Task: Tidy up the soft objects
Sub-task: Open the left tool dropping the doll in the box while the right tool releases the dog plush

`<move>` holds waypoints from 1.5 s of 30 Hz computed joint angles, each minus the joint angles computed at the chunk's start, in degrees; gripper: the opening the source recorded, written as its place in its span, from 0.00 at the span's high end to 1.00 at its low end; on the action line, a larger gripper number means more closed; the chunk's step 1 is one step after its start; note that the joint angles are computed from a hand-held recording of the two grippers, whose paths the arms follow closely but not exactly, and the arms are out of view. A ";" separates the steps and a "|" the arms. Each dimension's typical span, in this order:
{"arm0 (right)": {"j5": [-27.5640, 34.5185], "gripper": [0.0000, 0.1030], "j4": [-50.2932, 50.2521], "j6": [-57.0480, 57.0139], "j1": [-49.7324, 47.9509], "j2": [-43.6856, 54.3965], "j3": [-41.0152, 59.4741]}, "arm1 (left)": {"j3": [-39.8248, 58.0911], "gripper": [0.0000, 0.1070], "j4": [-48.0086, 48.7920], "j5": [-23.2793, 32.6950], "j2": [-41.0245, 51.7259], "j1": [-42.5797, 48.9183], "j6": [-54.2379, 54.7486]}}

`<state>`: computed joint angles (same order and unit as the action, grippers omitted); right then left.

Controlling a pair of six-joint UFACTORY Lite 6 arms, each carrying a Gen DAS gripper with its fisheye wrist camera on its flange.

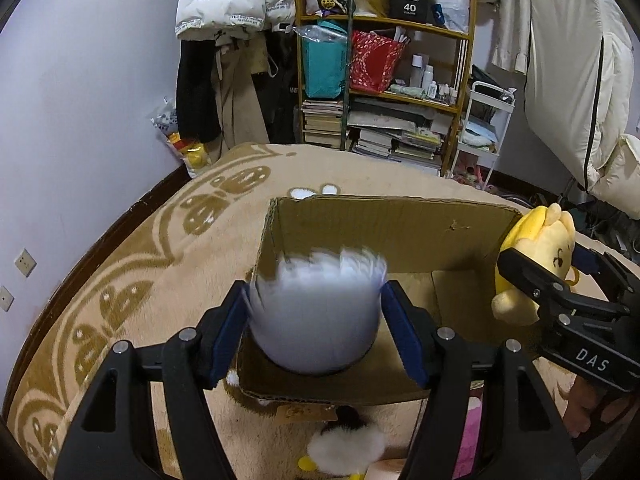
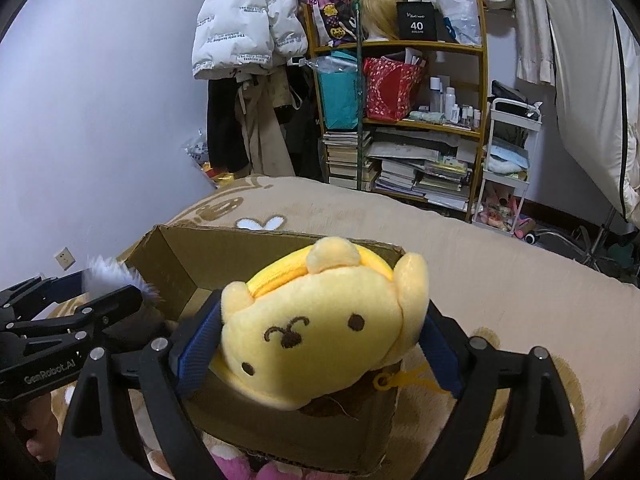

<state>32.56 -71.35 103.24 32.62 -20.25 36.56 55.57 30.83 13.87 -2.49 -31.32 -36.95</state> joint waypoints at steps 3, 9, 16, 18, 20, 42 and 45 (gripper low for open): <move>-1.16 0.06 1.26 -0.83 -0.57 -1.02 -0.45 | -0.40 0.23 2.62 0.18 -0.87 0.06 -2.84; -1.03 0.00 2.69 -1.64 0.09 -3.59 -0.96 | -0.90 0.19 2.37 2.49 -3.01 0.03 -2.41; 3.63 0.00 6.78 -3.27 4.32 -7.32 -0.68 | -4.25 0.10 3.78 5.80 -9.78 -0.28 -2.94; 5.57 0.00 8.73 -4.66 5.67 -8.49 -0.26 | -5.30 0.09 3.01 7.29 -12.26 -0.52 -2.21; 8.54 0.00 9.39 -4.36 8.39 -9.93 -0.35 | -6.56 0.09 1.50 8.71 -14.90 -0.40 -1.21; 41.14 0.00 15.16 9.63 42.72 -13.86 3.00 | -15.51 0.09 -6.94 30.15 -39.67 -4.66 6.70; 42.38 0.00 16.48 11.61 45.47 -12.58 3.25 | -15.81 0.09 -8.07 32.31 -41.53 -4.62 7.01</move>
<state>74.94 -54.87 114.85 78.10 -32.83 39.81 39.76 22.77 46.18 -44.03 -35.95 -29.94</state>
